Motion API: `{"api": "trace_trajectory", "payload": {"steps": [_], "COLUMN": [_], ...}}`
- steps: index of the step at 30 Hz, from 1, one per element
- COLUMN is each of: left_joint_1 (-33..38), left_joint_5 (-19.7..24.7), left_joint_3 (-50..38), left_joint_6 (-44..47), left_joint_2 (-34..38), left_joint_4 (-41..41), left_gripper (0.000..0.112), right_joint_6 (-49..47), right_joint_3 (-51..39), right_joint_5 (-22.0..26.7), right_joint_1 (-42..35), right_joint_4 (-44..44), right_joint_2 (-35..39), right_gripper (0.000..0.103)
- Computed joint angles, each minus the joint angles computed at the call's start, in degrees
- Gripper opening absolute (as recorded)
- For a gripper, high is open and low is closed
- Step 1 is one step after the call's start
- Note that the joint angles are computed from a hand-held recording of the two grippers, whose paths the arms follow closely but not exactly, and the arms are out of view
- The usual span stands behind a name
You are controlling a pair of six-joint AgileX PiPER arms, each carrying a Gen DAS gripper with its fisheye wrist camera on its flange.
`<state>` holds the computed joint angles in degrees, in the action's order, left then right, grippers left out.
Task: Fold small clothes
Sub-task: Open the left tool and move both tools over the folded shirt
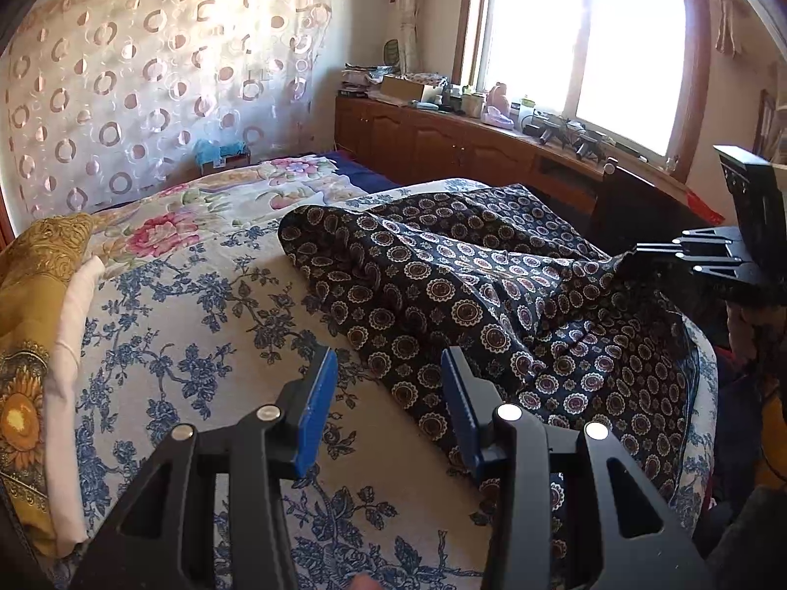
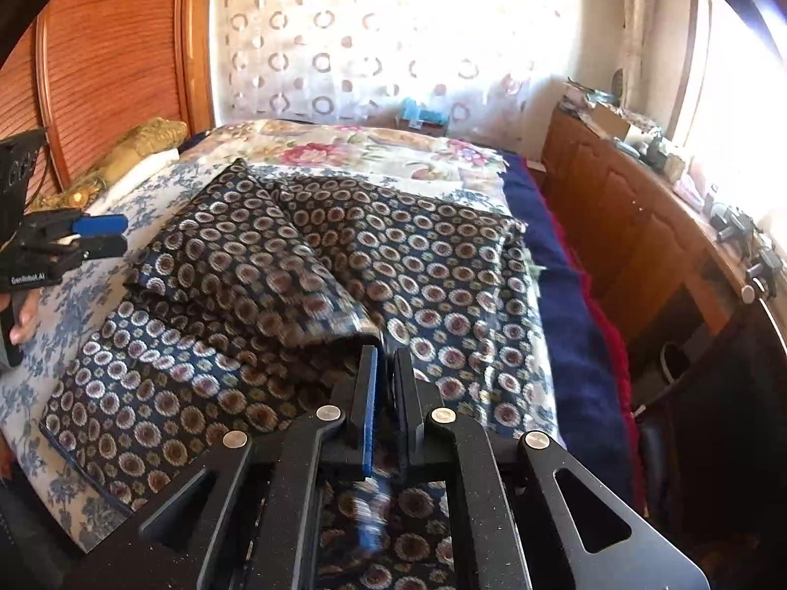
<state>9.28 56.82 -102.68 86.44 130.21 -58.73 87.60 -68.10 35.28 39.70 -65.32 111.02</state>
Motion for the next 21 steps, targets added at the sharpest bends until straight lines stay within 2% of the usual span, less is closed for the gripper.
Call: {"api": "trace_trajectory", "payload": {"steps": [5,11,21], "left_joint_1": [0.1,0.3,0.67], "left_joint_5": [0.12,0.19,0.54], "left_joint_3": [0.07,1.26,1.41], "left_joint_6": [0.33,1.13,1.17], "left_joint_2": [0.1,-0.65,-0.91], "left_joint_4": [-0.32,-0.86,-1.59], "left_gripper": [0.043,0.043,0.043], "right_joint_6": [-3.58,-0.05,4.86], "right_joint_3": [-2.08,0.35,7.27], "right_joint_5": [-1.64,-0.49,7.35], "right_joint_1": [-0.14,-0.09,1.08], "right_joint_4": [2.3,0.09,-0.71], "right_joint_2": [0.66,-1.06,-6.69], "right_gripper": [0.0,0.0,0.0]}}
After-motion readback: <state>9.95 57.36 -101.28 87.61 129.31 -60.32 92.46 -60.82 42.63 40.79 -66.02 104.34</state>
